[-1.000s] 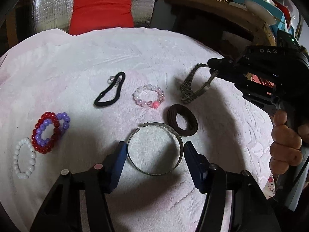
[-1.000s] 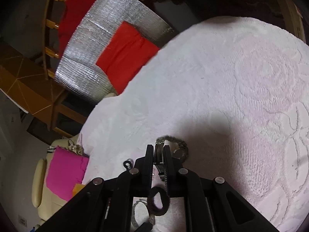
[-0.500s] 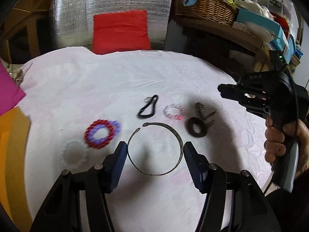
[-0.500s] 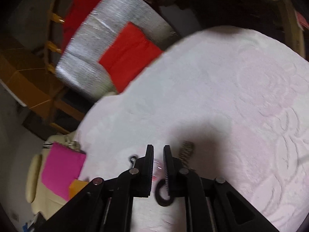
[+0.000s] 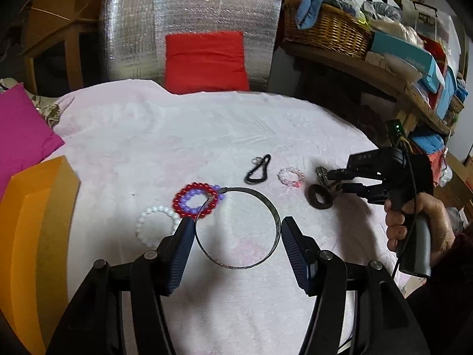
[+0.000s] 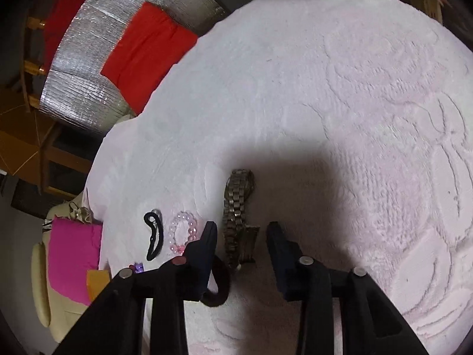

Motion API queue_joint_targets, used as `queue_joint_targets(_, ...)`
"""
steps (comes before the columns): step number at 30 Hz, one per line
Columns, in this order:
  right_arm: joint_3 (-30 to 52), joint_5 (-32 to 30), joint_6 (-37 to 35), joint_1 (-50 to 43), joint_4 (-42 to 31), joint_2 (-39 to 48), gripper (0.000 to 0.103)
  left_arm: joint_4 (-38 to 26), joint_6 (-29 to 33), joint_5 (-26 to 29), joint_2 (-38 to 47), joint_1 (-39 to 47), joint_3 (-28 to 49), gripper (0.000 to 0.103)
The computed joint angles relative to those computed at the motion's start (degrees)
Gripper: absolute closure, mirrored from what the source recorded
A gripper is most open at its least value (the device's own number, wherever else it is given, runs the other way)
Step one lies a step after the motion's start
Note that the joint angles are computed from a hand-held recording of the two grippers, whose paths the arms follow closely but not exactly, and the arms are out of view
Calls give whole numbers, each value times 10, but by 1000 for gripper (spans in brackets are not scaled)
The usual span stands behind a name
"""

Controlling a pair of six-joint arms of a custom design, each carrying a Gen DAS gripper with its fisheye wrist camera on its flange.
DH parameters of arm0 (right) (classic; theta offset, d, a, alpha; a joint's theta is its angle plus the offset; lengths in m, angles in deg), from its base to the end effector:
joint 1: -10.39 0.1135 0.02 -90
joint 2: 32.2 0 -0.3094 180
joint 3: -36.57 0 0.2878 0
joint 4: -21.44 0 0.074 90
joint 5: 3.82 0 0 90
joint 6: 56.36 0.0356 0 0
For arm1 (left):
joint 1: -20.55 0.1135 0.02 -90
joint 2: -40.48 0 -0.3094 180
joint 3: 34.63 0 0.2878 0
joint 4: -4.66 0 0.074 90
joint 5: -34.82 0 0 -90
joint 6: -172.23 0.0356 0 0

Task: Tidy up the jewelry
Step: 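Carry watch and bangle into the orange box and open both tools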

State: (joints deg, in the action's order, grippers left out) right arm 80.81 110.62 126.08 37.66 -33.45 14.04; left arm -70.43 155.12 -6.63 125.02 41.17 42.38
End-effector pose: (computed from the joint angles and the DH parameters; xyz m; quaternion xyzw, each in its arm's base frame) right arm 0.1416 0.0564 0.2378 0.5553 0.7569 0.1389 0.3153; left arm 0.2793 0.0766 0.2870 0.4245 0.8050 -0.2383 0.3390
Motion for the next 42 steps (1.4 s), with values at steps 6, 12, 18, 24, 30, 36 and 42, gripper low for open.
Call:
queue_joint_targets(6,60,85,18,58,-68,63,92,-7,-6,10,21,23,29,41)
queue_joint_targets(12,139,231,113,175,-189,102,92,-25,-18,33,54,60,91,41)
queue_joint_targets(18,225,328,203,273,-302,171,93,-39,-38,55,104,108,175,41)
queue_joint_targets(24,309,378,20,279,-162,255,92,2,-100,58,161,151,249,41)
queue_joint_targets(30,355,317,-240,263,130,347,92,49,-141,24,214,172,286,41)
queue_joint_targets(36,443,188,-361,244,303,480,92,69,-156,-24,265,185,314,41)
queue_joint_targets(42,544,92,-388,232,351,607,92,69,-161,-72,303,190,340,41)
